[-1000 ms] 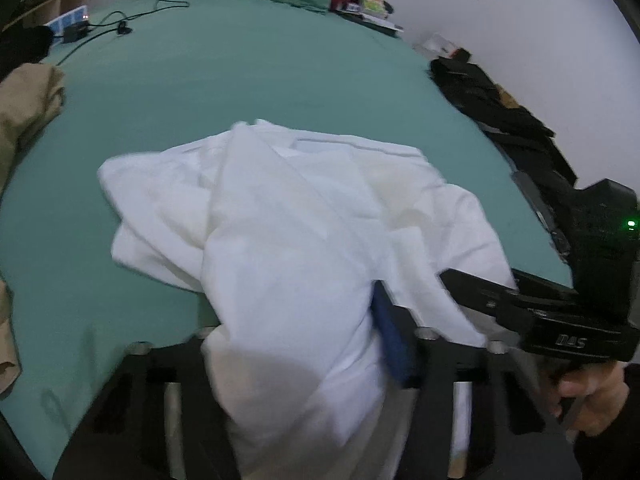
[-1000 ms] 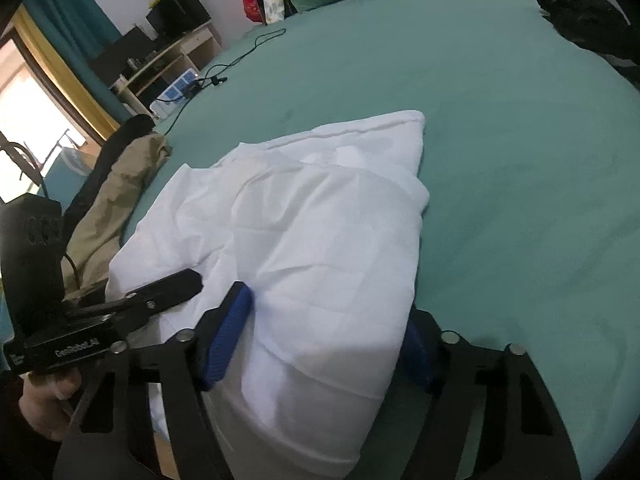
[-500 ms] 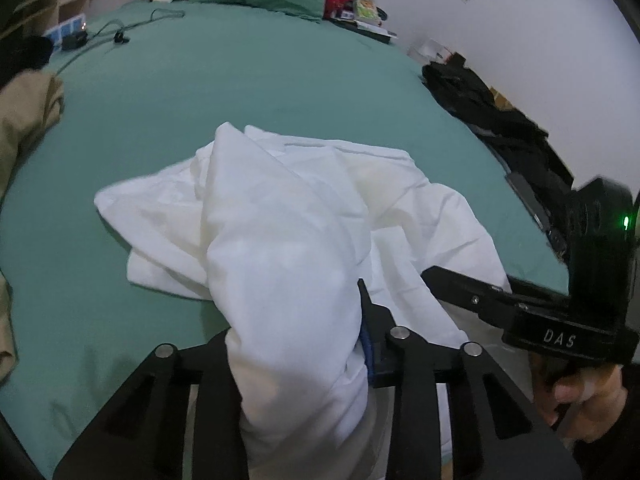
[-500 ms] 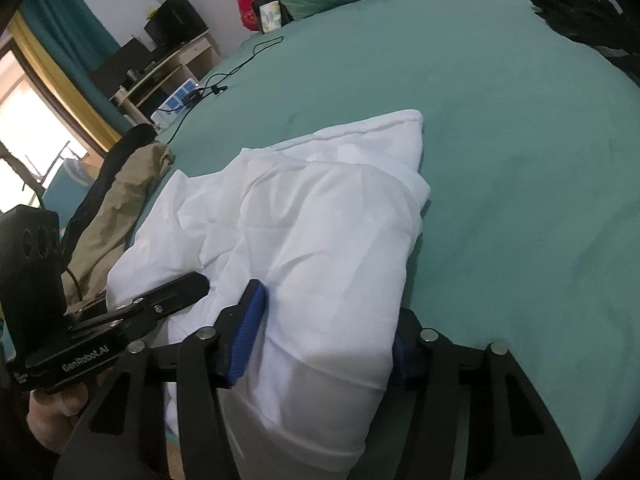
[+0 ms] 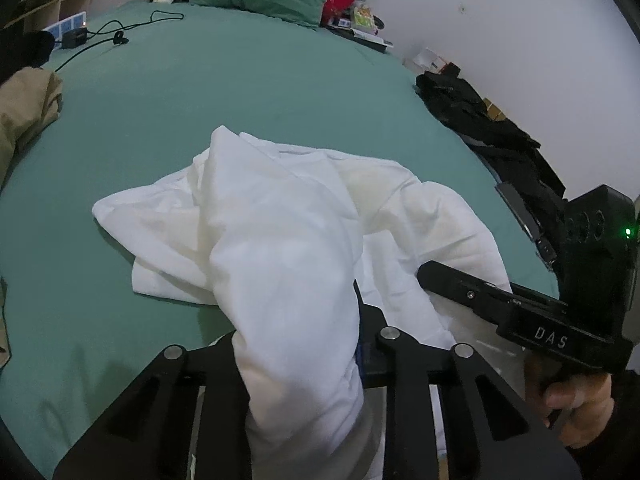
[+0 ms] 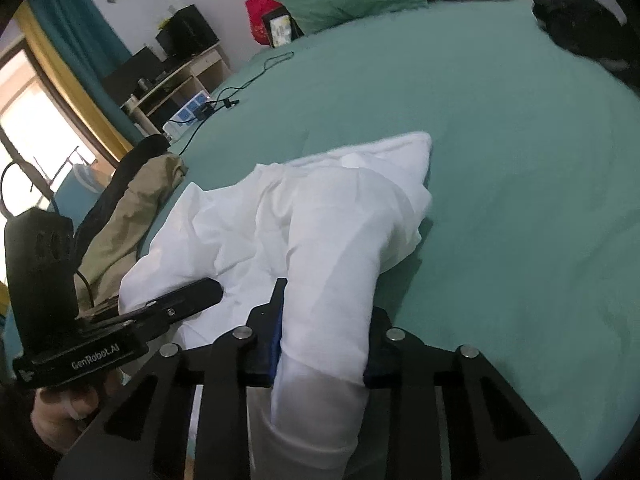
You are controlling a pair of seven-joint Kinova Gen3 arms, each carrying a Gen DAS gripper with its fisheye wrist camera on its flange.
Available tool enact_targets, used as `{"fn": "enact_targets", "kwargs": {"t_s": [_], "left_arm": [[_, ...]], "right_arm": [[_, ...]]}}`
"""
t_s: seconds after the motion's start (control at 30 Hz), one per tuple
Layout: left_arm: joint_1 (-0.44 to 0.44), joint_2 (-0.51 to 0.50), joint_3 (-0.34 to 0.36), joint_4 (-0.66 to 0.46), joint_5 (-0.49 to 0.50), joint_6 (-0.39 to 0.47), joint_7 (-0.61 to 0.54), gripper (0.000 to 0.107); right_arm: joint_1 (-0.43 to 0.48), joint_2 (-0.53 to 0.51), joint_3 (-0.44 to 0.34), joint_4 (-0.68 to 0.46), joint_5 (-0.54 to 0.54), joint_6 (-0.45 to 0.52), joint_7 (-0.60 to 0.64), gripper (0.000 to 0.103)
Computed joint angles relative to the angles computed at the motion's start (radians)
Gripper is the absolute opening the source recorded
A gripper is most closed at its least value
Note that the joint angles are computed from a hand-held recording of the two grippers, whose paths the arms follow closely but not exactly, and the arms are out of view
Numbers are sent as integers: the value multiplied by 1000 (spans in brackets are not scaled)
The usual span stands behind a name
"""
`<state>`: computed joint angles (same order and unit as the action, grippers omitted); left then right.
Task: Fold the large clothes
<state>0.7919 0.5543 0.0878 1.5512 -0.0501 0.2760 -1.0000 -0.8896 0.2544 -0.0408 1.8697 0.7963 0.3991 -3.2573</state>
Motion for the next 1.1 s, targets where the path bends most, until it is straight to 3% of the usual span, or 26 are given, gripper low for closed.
{"fn": "enact_targets", "kwargs": {"t_s": [0.5, 0.73, 1.0, 1.1], "left_arm": [[-1, -78, 1, 72, 6, -92, -7, 16], [33, -126, -29, 104, 3, -133, -20, 14], [-14, -181, 13, 155, 45, -194, -46, 14], [-2, -202, -7, 170, 52, -211, -57, 14]], "right_arm": [[-25, -55, -71, -24, 221, 116, -123, 22], [-13, -76, -136, -51, 267, 202, -140, 21], [-6, -86, -175, -98, 295, 256, -119, 21], [-6, -85, -179, -121, 300, 267, -95, 21]]}}
